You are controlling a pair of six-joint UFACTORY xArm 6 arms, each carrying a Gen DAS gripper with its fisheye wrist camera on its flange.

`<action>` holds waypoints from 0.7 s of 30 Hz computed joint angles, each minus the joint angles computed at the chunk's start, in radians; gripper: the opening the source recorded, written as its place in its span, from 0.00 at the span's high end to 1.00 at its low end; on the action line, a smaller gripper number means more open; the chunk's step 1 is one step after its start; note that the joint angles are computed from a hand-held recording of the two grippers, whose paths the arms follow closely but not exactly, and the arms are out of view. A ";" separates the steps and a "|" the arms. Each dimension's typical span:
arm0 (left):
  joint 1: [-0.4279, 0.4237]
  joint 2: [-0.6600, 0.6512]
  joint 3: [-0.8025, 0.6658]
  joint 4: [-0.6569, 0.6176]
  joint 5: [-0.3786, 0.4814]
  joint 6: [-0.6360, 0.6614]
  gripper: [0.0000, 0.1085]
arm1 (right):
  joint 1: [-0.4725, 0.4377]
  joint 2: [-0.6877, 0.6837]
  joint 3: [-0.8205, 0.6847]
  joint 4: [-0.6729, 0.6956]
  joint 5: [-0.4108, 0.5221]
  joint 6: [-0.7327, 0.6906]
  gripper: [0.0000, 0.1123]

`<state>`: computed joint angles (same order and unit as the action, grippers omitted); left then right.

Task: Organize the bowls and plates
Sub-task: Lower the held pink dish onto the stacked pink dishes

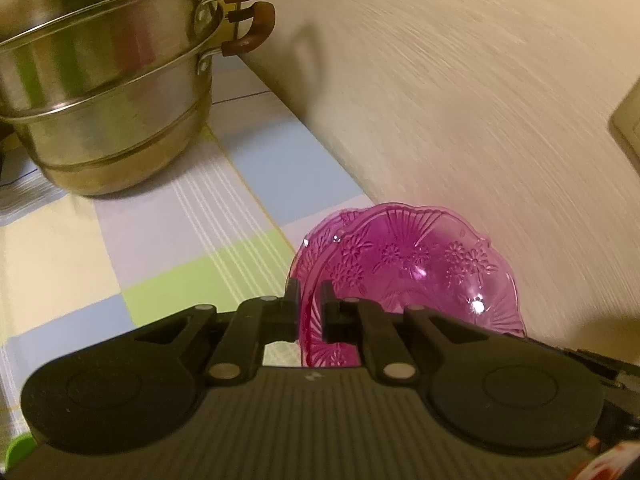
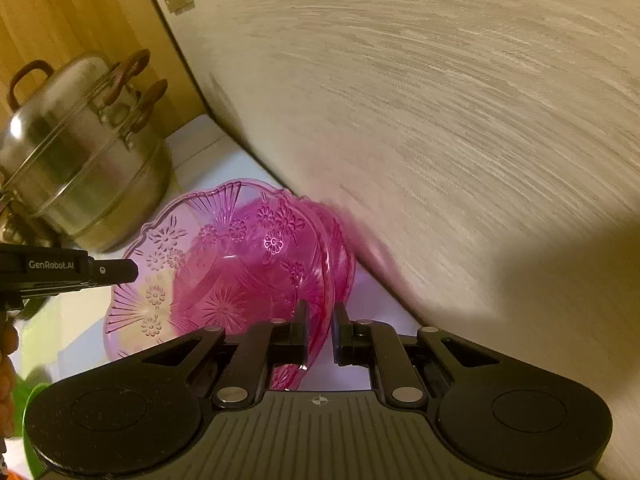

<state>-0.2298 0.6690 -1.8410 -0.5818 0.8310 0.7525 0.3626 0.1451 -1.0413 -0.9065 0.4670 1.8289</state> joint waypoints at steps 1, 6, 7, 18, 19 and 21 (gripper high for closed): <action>-0.002 0.010 -0.013 0.000 0.002 -0.001 0.93 | -0.001 0.007 -0.006 -0.008 0.004 0.011 0.91; -0.011 0.054 -0.067 0.007 0.002 -0.002 0.93 | -0.013 0.043 -0.031 -0.026 0.003 0.030 0.90; -0.012 0.061 -0.074 0.008 0.003 -0.006 0.93 | -0.017 0.050 -0.035 -0.027 0.000 0.031 0.90; -0.013 0.152 -0.180 0.001 0.017 -0.032 0.93 | -0.031 0.100 -0.076 -0.056 0.007 0.042 0.90; -0.014 0.158 -0.187 0.001 0.017 -0.033 0.93 | -0.029 0.103 -0.080 -0.055 0.013 0.041 0.90; -0.016 0.168 -0.196 -0.001 0.017 -0.033 0.93 | -0.026 0.112 -0.089 -0.056 0.022 0.044 0.90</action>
